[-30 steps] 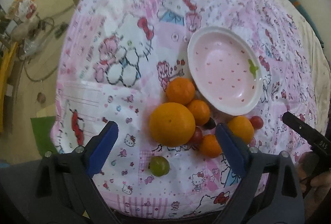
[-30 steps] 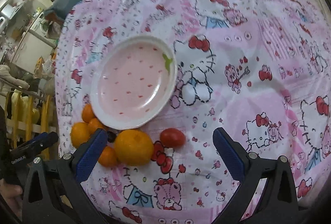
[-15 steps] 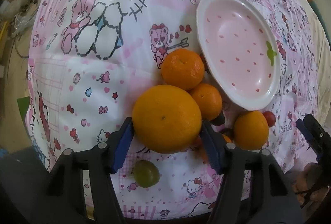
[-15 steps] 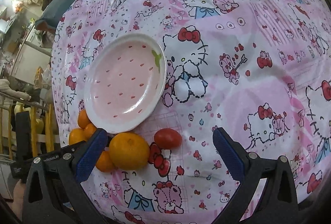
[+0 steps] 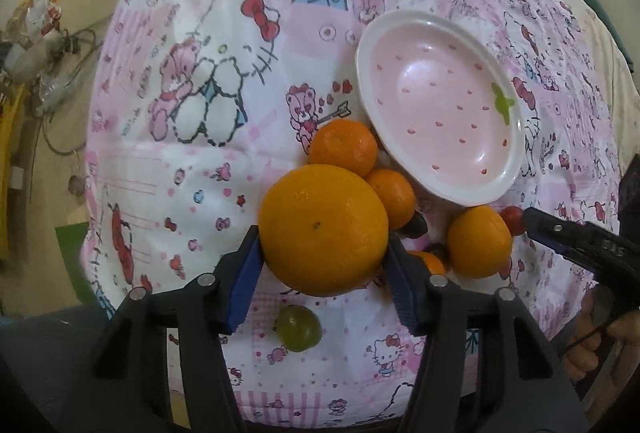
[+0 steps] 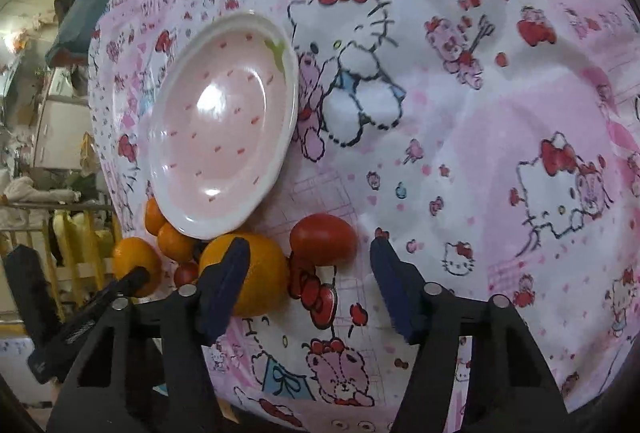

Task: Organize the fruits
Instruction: 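Grasp the large orange with the left gripper while the right gripper grasps a red tomato, then place the red tomato on the plate with the right gripper while the left gripper places the large orange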

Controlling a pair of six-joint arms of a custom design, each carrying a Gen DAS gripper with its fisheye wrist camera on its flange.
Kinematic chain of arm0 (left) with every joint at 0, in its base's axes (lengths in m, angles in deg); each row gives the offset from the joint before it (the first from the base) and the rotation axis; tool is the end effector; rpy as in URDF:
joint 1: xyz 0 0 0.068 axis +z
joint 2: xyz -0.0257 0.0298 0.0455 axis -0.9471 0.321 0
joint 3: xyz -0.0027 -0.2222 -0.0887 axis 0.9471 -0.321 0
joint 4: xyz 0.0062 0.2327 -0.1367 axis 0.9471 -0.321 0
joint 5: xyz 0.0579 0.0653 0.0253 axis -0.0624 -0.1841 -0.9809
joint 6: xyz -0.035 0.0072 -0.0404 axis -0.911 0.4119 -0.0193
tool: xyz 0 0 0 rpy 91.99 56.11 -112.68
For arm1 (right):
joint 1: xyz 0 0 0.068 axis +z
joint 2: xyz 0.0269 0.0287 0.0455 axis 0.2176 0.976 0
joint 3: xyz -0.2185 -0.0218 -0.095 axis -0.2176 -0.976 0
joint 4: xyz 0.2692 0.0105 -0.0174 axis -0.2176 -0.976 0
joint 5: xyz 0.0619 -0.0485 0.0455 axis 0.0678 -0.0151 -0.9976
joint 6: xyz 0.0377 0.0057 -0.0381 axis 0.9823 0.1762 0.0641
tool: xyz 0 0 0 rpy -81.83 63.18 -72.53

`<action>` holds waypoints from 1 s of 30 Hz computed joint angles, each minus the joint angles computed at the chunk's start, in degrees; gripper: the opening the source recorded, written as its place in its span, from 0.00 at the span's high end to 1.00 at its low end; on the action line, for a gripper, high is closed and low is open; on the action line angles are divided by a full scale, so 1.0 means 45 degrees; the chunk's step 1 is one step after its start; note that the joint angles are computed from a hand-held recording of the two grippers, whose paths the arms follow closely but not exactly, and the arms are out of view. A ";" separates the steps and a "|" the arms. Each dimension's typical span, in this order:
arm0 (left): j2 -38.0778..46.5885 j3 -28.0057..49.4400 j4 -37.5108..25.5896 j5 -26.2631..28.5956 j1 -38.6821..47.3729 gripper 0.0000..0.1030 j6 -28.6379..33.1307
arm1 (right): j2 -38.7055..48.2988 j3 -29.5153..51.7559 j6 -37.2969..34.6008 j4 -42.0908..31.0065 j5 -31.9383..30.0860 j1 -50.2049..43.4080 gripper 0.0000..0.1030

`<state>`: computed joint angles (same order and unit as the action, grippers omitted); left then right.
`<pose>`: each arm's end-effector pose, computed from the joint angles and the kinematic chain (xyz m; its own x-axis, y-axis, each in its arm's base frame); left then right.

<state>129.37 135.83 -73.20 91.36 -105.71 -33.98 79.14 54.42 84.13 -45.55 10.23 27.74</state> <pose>0.2818 -0.1984 0.1154 -0.9048 0.3853 -0.1813 0.4136 0.8965 -0.1590 0.1528 0.0494 0.0761 -0.7451 0.6659 -0.0372 0.5838 0.6781 0.4465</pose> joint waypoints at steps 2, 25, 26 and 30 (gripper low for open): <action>-0.0108 -0.0015 0.0034 -0.0148 0.0040 0.48 0.0122 | 0.1020 0.0280 -0.0035 0.0479 0.0206 0.0278 0.42; -0.0531 0.0736 -0.0265 -0.0647 0.0321 0.48 0.0490 | -0.2220 0.1658 -0.0811 -0.2675 0.2244 0.1128 0.61; -0.0477 0.0959 -0.0350 -0.0683 0.0307 0.48 0.0563 | -0.2130 0.1766 -0.1019 -0.2568 0.2030 0.0884 0.61; 0.0204 0.2594 -0.0943 -0.0804 0.0215 0.48 0.0930 | -0.0361 0.2628 -0.2002 -0.1656 0.1701 0.0310 0.61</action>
<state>130.29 147.50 -77.44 87.74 -104.74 -29.79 77.52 66.24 75.12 -53.00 17.88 29.14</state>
